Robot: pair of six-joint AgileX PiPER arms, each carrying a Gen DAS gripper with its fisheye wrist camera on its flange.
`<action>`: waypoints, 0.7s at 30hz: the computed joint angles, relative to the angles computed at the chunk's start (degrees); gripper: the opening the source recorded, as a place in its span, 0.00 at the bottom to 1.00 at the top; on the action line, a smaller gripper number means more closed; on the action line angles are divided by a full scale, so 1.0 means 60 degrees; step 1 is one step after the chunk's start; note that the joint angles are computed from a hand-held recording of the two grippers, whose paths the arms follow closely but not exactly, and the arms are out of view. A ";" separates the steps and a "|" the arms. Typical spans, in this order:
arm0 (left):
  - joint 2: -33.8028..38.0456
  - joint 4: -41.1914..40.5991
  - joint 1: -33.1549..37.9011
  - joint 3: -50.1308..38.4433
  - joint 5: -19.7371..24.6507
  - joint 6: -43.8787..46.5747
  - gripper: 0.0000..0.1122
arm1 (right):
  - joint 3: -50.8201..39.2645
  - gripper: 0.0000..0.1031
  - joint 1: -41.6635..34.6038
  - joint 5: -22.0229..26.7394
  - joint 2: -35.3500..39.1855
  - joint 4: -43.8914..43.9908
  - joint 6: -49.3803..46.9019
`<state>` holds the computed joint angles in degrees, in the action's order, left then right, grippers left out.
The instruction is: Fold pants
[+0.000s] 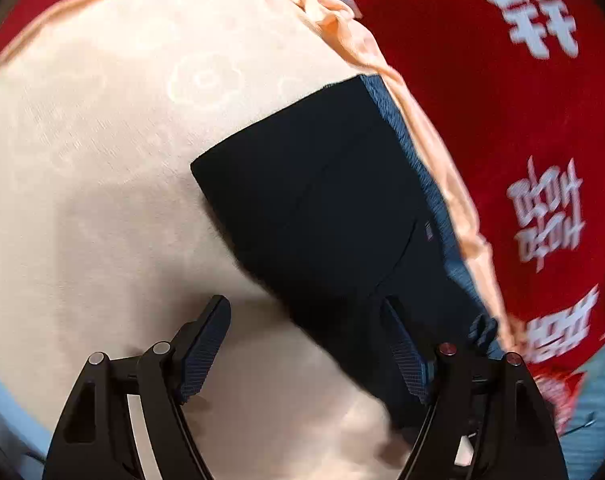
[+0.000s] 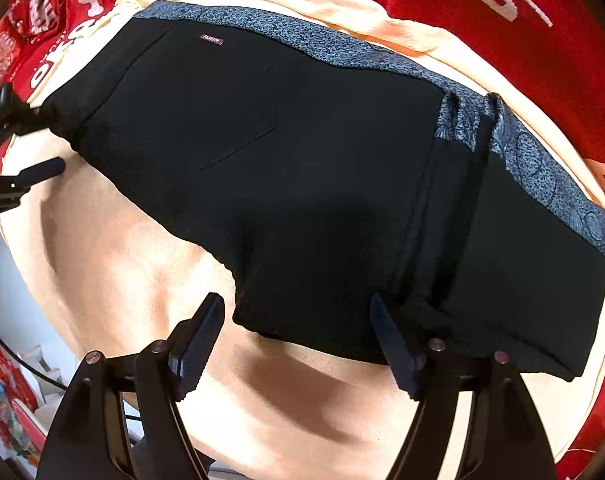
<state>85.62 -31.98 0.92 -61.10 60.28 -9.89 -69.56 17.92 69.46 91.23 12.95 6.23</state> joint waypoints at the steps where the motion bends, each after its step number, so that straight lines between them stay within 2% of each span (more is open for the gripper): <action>1: -0.0027 -0.0351 0.0175 0.0175 -0.0141 0.0257 0.70 | 0.0003 0.76 0.0025 -0.0009 0.0005 -0.0007 0.0013; 5: 0.0048 -0.1396 0.0551 0.0485 -0.0471 0.1047 0.70 | 0.0110 0.76 0.0193 -0.0141 -0.0020 -0.0042 0.0148; 9: 0.0271 -0.1770 0.0612 0.0419 -0.0711 0.1381 0.70 | 0.0253 0.76 0.0271 -0.0285 -0.0065 -0.0066 0.0225; 12: 0.0516 -0.1408 0.0219 0.0001 -0.0863 0.0936 0.78 | 0.0419 0.76 0.0135 -0.0384 -0.0105 0.0025 0.0070; 18: 0.1053 -0.0248 -0.0772 -0.0938 -0.1076 -0.0381 0.78 | 0.0358 0.76 0.0001 -0.0300 -0.0100 0.0109 -0.0080; 19: 0.1164 -0.0051 -0.0884 -0.1031 -0.1129 -0.0620 0.82 | 0.0357 0.76 -0.0029 -0.0284 -0.0109 0.0128 -0.0091; 21: 0.1256 0.0321 -0.1140 -0.1220 -0.1262 -0.1121 0.84 | 0.0285 0.76 -0.0169 -0.0184 -0.0112 0.0208 -0.0156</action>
<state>93.16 -30.05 -5.92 -68.42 52.71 -16.62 -67.85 16.91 68.36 90.56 14.19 5.29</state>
